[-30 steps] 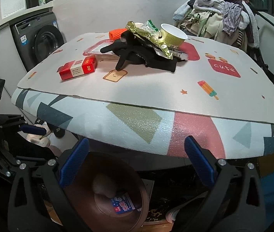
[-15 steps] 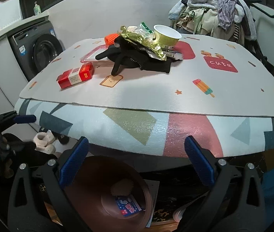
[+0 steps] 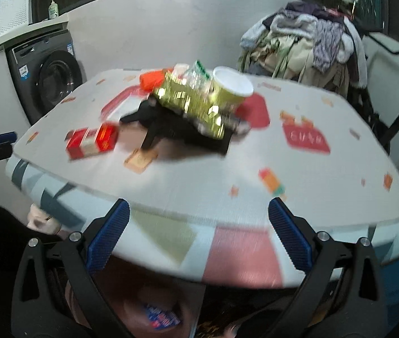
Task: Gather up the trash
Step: 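Grasp the gold foil bag with the right gripper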
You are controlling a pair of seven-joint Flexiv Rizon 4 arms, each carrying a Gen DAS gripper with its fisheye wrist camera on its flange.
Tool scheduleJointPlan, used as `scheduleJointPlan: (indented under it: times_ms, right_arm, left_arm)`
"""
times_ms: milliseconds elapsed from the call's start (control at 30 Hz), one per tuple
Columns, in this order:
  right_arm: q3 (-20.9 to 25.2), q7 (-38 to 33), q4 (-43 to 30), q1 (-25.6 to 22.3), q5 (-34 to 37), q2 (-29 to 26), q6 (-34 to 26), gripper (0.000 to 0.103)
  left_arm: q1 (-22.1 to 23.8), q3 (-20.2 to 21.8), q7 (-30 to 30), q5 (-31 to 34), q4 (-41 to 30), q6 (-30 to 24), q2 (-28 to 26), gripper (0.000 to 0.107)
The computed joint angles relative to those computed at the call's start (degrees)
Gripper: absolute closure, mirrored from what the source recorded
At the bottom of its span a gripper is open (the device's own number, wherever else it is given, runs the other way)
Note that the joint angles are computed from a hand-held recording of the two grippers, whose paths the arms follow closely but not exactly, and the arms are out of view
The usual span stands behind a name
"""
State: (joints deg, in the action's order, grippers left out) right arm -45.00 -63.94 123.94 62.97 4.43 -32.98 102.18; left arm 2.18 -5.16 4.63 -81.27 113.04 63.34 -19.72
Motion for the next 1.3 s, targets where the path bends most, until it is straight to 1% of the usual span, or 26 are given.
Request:
scheduleJointPlan:
  times_ms: [33,133,200,233,333,400,500,600,633,667,733,833,900,933,1000,1033,1067,1200,1233,1300]
  right_arm:
    - [0.4,-0.2,-1.2,-1.0,-0.5,-0.2,-0.3,0.006]
    - [4.3,-0.6,-6.3,-6.2,-2.7,-0.9,-0.6,0.006]
    - [8.7,-0.7,-10.4,-11.0,-4.6,-1.5,-1.3,0.006]
    - [9.8,-0.3,-11.8,-12.2,-5.4,-1.9,-1.6,0.006]
    - [14.8,1.8,-18.4,-17.9,-8.1,-3.9,-4.3,0.006]
    - [19.6,4.1,-23.9,-22.8,-9.8,-5.7,-7.2,0.006]
    - [25.2,7.5,-30.5,-28.4,-11.0,-8.0,-10.6,0.006]
    - [33.0,10.5,-37.7,-35.3,-10.8,-10.5,-15.0,0.006]
    - [34.8,11.2,-39.2,-36.8,-10.8,-11.0,-16.1,0.007]
    - [37.0,12.2,-41.4,-38.7,-10.7,-11.9,-18.1,0.011]
    - [41.4,13.7,-45.1,-42.2,-10.3,-13.4,-22.4,0.015]
    - [45.2,15.2,-47.6,-45.2,-10.9,-14.4,-26.4,0.018]
    - [47.5,15.2,-48.3,-47.0,-11.4,-14.8,-28.6,0.023]
    - [48.0,15.1,-48.0,-47.4,-11.8,-14.7,-28.7,0.027]
    - [50.6,12.9,-47.0,-49.2,-11.5,-14.2,-27.8,0.040]
    - [51.3,12.2,-46.2,-49.6,-11.4,-13.7,-27.3,0.052]
    - [51.5,11.8,-45.2,-49.7,-11.4,-13.0,-26.8,0.056]
    - [52.1,9.8,-40.3,-50.4,-11.0,-9.8,-20.6,0.057]
    - [51.8,9.7,-39.4,-50.3,-11.2,-9.1,-19.5,0.057]
    - [49.5,10.2,-35.8,-48.8,-11.9,-6.9,-15.4,0.058]
  left_arm:
    - [0.1,0.1,-0.9,0.4,-0.7,0.2,-0.3,0.010]
    - [0.4,-0.1,-2.4,1.2,-2.1,0.8,-1.1,0.010]
    - [0.6,-0.4,-3.4,1.4,-2.8,1.3,-1.7,0.010]
    - [0.8,-0.5,-4.0,1.6,-3.1,1.2,-2.0,0.010]
    - [1.2,-1.0,-5.1,1.9,-4.0,1.3,-2.8,0.010]
    - [1.6,-1.2,-6.2,2.6,-4.4,0.7,-3.4,0.010]
    - [2.0,-1.6,-6.9,3.4,-5.1,0.7,-4.2,0.010]
    - [2.4,-2.0,-7.4,3.8,-5.7,0.7,-4.8,0.010]
    - [2.5,-2.2,-7.7,4.1,-5.9,0.7,-5.0,0.010]
    - [2.6,-2.3,-7.8,4.2,-6.1,0.6,-5.2,0.010]
    - [2.8,-2.5,-8.1,4.4,-6.4,0.6,-5.6,0.010]
    - [3.0,-2.9,-8.4,4.8,-6.8,0.6,-6.0,0.010]
    - [3.0,-3.0,-8.6,5.2,-7.0,0.7,-6.2,0.010]
    - [3.0,-3.1,-8.8,5.5,-7.0,0.8,-6.4,0.010]
    - [3.0,-3.3,-9.2,6.3,-7.4,0.9,-6.8,0.010]
    - [3.0,-3.3,-9.4,6.8,-7.5,1.0,-6.9,0.010]
    - [3.0,-3.4,-9.5,7.3,-7.6,1.1,-7.1,0.010]
    - [3.0,-3.9,-9.9,9.8,-8.4,2.0,-7.8,0.010]
    - [2.9,-4.0,-10.1,10.6,-8.7,2.3,-8.1,0.010]
    - [3.0,-4.1,-11.9,12.9,-9.6,2.3,-9.0,0.010]
